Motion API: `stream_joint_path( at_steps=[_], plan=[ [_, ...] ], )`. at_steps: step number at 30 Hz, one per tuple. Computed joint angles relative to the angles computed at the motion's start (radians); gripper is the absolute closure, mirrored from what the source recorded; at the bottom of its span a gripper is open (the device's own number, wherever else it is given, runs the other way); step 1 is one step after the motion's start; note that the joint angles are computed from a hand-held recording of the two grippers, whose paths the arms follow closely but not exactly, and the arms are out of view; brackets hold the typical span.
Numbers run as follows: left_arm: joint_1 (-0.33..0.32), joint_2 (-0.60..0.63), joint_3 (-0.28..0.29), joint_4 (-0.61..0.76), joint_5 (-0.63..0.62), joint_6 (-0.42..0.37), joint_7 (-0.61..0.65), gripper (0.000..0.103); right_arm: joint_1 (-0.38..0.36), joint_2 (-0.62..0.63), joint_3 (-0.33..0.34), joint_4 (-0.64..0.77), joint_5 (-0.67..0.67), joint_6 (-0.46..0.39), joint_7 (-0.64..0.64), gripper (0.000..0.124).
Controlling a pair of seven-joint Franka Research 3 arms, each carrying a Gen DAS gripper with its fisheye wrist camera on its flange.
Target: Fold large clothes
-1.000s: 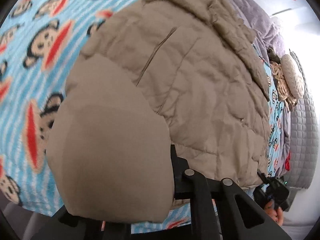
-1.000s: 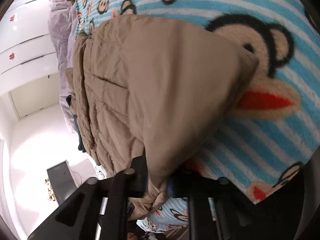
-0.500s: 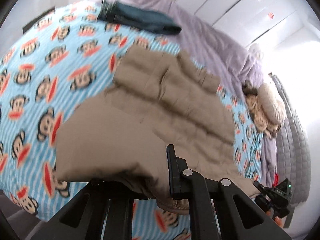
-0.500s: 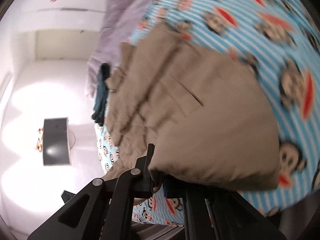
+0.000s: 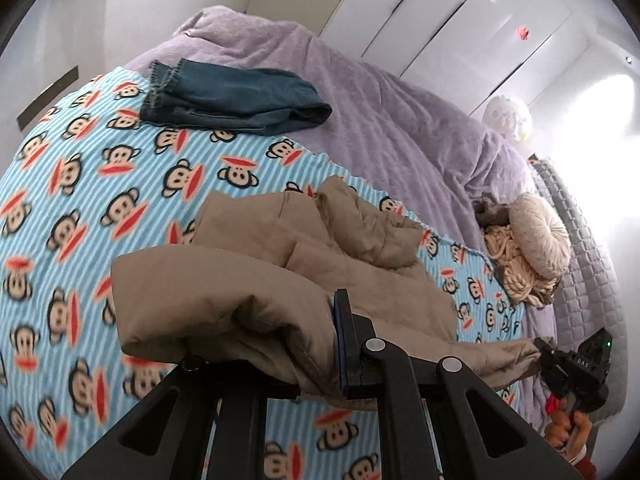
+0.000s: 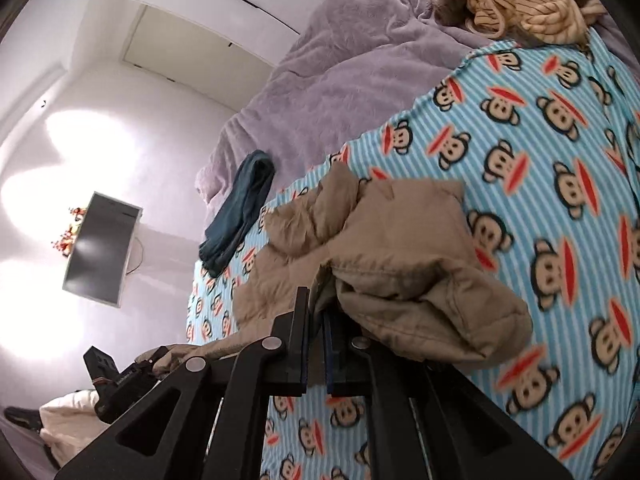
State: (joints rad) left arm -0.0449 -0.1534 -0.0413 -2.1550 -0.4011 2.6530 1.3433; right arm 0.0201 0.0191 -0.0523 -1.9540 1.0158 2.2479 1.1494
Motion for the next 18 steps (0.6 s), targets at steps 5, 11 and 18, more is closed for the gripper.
stream_joint_path(
  at_steps=[5,11,18],
  plan=[
    [0.042,0.178,-0.006,0.197,0.005,-0.108,0.041,0.09,0.01,0.136,0.028,0.157,-0.054,0.028,0.07,0.118],
    [0.113,0.389,-0.061,0.412,0.065,-0.207,0.021,0.089,0.006,0.345,0.068,0.398,-0.18,0.015,0.177,0.118],
    [0.116,0.622,-0.091,0.613,0.246,-0.255,-0.028,0.089,-0.004,0.596,0.108,0.667,-0.31,-0.022,0.315,0.118]
  ],
)
